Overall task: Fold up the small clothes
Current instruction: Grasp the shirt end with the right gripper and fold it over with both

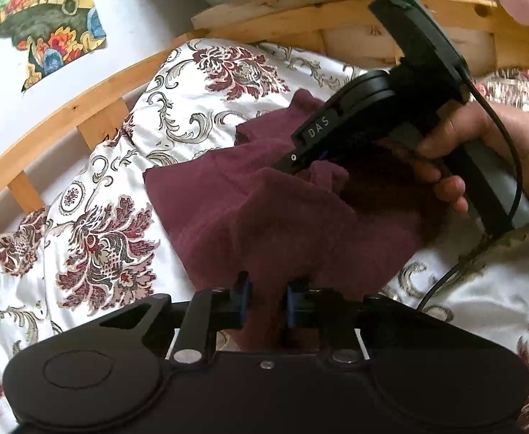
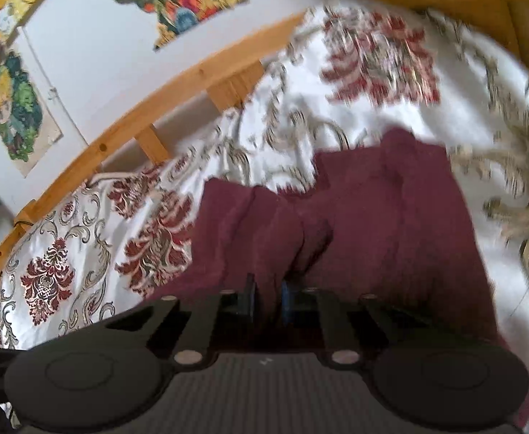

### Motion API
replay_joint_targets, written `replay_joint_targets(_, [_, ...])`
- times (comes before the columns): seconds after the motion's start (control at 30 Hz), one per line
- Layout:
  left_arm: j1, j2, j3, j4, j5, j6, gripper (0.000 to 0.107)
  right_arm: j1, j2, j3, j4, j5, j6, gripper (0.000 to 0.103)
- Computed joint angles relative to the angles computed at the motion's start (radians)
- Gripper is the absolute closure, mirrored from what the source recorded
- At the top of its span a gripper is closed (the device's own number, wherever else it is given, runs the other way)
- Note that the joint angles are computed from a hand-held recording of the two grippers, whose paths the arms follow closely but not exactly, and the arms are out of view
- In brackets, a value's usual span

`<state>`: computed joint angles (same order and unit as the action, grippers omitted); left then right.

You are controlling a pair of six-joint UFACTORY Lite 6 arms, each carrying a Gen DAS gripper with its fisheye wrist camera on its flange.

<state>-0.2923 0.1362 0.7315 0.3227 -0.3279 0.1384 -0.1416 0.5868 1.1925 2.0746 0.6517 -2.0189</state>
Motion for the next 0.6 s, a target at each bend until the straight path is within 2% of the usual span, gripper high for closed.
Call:
replay_joint_targets(0.13, [-0.016, -0.023, 0.007, 0.111, -0.005, -0.123, 0.089, 0.001, -0.11, -0.079, 0.114, -0.004, -0.195, 0.089])
replay_joint_targets(0.23, [-0.061, -0.039, 0.011, 0.096, -0.007, -0.099, 0.09, -0.012, -0.172, -0.103, 0.164, -0.026, -0.295, 0.089])
replay_joint_targets(0.43, [-0.138, 0.006, 0.075, 0.056, 0.011, -0.064, 0.09, -0.057, -0.227, -0.119, 0.169, -0.085, -0.368, 0.089])
replay_joint_targets(0.6, [-0.166, 0.054, 0.122, 0.097, 0.018, -0.114, 0.09, -0.076, -0.249, -0.153, 0.214, -0.117, -0.417, 0.089])
